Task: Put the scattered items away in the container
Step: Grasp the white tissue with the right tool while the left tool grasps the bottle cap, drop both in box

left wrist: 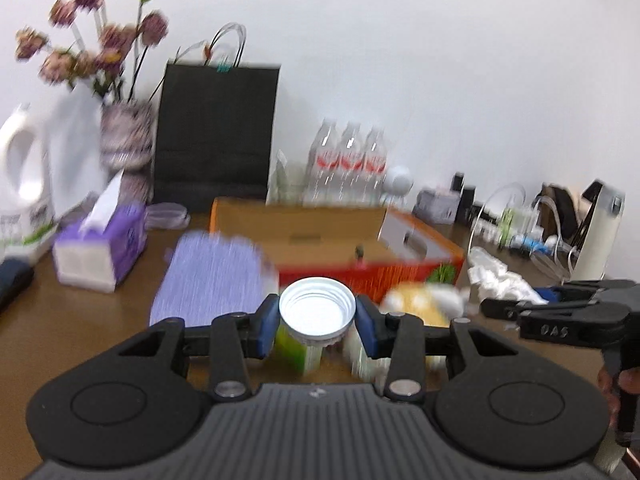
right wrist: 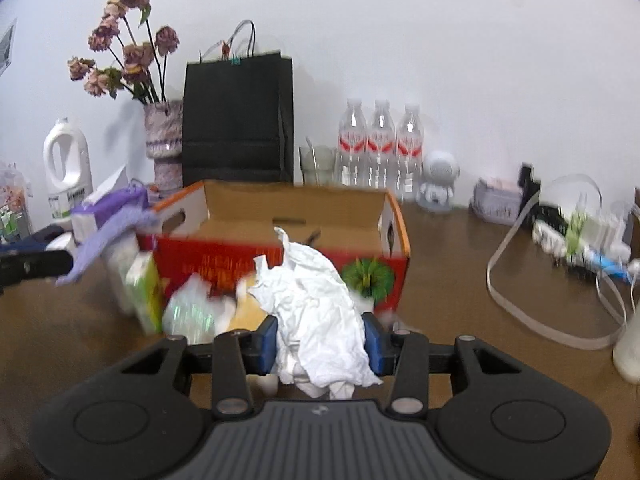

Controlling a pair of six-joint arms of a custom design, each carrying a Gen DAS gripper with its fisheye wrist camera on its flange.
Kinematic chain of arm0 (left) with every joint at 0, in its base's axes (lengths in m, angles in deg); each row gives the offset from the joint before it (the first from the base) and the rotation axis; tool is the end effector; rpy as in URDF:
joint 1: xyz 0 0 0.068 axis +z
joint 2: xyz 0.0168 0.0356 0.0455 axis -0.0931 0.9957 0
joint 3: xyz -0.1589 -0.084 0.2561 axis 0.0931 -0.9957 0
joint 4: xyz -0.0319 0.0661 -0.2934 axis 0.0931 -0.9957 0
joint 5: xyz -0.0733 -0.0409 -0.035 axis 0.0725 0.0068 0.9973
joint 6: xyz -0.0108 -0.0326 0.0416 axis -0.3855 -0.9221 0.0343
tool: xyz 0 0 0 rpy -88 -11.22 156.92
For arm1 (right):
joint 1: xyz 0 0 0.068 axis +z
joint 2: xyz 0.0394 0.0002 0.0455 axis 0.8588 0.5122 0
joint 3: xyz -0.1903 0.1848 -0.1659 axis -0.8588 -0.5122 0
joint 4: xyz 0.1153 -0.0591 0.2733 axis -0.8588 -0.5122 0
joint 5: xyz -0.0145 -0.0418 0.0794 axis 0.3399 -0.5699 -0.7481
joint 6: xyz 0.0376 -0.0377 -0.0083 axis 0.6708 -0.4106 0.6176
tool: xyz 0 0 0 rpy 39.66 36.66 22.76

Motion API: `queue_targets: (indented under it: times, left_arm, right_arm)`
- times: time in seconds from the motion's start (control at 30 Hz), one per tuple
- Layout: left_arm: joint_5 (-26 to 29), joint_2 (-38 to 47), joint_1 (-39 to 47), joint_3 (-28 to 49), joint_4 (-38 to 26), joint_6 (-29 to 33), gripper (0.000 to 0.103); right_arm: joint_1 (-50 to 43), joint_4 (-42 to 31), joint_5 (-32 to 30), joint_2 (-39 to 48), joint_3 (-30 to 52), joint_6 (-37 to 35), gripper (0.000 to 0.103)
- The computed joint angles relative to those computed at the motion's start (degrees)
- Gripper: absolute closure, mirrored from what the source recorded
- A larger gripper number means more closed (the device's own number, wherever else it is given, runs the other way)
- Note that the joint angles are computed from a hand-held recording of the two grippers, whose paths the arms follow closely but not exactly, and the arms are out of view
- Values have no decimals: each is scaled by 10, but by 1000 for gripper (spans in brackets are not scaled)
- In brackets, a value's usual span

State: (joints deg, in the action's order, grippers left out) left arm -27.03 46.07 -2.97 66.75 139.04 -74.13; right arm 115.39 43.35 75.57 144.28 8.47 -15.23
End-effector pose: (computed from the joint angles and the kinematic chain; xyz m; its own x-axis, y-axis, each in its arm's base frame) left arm 0.2636 -0.0096 0.0845 -0.3389 0.1049 -0.9350 0.5408 0.8349 -0.1023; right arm 0.1923 0.2356 0.0517 -0.4530 0.0466 -0.8903 0.1489 0.9886 -0.0240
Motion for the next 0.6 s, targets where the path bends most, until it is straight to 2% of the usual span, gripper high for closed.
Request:
queue_targets:
  times: [0.13, 0.27, 0.4, 0.6]
  left_arm:
    - [-16, -28, -40, 68, -62, -5, 62]
    - [-88, -11, -102, 146, -115, 19, 62]
    - [-132, 39, -140, 251, -218, 11, 62]
    - [-186, 143, -163, 396, -352, -18, 62]
  right_arm:
    - [-62, 58, -23, -33, 12, -122, 61]
    - [-131, 51, -80, -44, 64, -202, 61]
    - [-187, -3, -144, -11, 139, -218, 60]
    - [-253, -95, -222, 88, 249, -184, 60]
